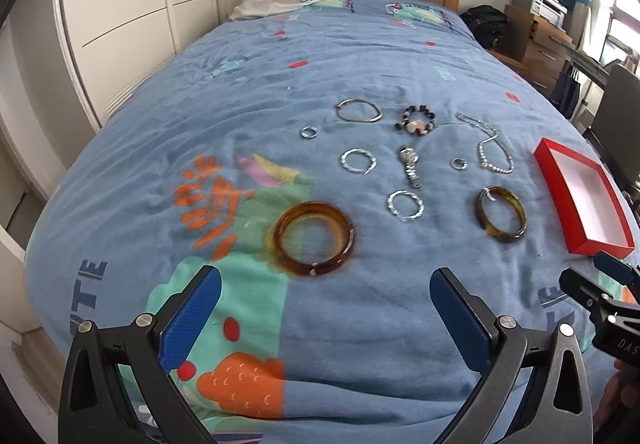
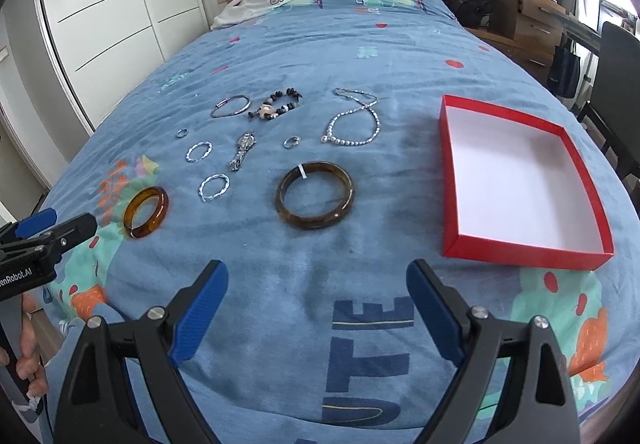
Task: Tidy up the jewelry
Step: 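Grasp the amber bangle with the left tool while the right tool grasps the dark bangle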
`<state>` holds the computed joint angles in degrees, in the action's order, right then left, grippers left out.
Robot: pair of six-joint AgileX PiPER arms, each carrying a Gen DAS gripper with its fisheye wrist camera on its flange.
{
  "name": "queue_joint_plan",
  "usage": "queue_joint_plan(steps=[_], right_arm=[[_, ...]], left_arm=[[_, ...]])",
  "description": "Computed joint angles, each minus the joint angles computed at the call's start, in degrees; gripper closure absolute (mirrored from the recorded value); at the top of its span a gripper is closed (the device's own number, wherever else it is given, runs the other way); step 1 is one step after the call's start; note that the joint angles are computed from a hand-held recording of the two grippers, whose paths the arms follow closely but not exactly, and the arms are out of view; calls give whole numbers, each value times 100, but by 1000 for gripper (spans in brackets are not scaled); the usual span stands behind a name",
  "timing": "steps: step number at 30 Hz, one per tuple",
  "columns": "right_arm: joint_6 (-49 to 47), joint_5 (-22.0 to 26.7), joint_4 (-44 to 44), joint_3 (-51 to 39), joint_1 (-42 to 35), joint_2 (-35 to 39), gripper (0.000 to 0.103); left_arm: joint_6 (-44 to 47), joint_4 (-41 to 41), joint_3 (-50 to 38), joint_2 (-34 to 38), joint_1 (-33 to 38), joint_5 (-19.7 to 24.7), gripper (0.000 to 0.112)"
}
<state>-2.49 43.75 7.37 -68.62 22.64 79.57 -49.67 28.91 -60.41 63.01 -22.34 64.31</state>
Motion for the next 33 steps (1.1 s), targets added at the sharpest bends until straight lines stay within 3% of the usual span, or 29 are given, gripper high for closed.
queue_joint_plan(steps=[20, 33], right_arm=[[-59, -301, 138, -86, 29, 496, 12], [-188, -333, 278, -840, -29, 1259, 12]], left_arm=[[744, -472, 201, 435, 973, -707, 10], [1375, -832, 87, 1099, 1637, -1319, 10]])
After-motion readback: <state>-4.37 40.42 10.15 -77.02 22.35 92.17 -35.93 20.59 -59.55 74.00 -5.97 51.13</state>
